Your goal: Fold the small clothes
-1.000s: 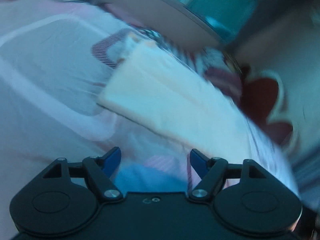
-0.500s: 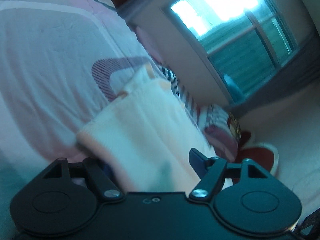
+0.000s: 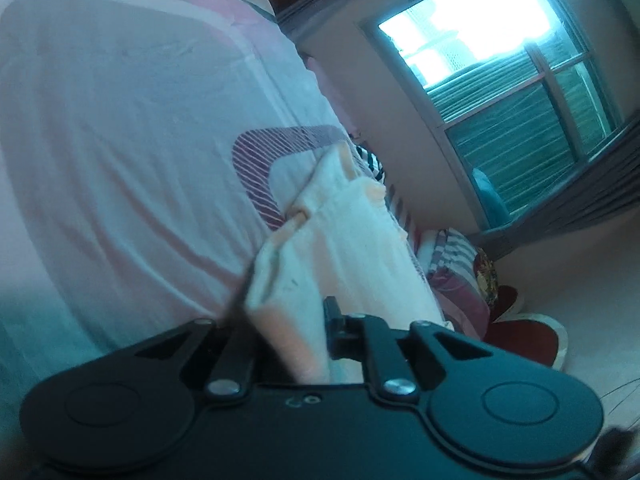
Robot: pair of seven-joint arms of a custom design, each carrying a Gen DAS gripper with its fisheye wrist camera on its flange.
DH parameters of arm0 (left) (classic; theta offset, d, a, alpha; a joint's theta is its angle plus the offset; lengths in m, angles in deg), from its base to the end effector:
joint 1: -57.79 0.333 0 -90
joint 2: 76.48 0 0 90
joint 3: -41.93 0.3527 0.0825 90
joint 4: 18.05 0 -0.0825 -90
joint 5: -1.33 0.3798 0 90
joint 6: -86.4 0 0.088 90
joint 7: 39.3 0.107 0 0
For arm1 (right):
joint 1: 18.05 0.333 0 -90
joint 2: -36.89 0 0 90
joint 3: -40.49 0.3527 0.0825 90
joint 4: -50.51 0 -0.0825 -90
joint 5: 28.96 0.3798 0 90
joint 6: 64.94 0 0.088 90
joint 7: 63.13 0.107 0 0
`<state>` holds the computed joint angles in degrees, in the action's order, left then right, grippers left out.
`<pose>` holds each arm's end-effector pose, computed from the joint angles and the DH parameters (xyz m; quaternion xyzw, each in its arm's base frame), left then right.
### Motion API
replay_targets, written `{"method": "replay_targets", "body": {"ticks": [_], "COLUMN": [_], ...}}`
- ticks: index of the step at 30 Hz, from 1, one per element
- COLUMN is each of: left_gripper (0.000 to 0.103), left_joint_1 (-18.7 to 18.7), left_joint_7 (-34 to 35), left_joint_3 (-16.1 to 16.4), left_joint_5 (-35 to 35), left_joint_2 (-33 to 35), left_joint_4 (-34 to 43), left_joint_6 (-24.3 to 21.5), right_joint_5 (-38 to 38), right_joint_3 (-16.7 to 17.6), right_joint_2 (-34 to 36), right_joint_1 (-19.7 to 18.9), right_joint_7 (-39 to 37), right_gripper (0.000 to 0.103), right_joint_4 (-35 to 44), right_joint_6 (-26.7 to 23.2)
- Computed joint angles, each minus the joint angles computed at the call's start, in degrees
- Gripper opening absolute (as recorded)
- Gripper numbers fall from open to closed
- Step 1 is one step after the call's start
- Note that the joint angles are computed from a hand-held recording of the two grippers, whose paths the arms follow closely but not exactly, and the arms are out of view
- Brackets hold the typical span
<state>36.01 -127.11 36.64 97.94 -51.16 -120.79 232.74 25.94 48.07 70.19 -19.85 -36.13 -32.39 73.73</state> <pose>0.6051 -0.3167 0.3628 -0.8513 0.1297 -0.4792 0.1698 0.7603 0.0573 0.4284 -0.7842 0.4468 -0.0501 0.4276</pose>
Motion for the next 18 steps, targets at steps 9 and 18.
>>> {"method": "replay_targets", "body": {"ticks": [9, 18], "left_gripper": [0.006, 0.006], "left_joint_1": [-2.6, -5.9], "left_joint_7": [15.1, 52.2], "left_joint_3": [0.2, 0.0], "left_joint_5": [-9.9, -13.9], "left_joint_2": [1.4, 5.4], "left_joint_4": [3.4, 18.8], "left_joint_6": [-6.0, -8.2], "right_joint_5": [2.5, 6.9], "right_joint_3": [0.8, 1.3], "right_joint_2": [1.9, 2.8], "right_joint_1": [-1.8, -5.8], "right_joint_7": [-0.7, 3.2], "right_gripper": [0.0, 0.0], "right_joint_4": [1.3, 4.4], "right_joint_6": [-2.3, -7.1]}}
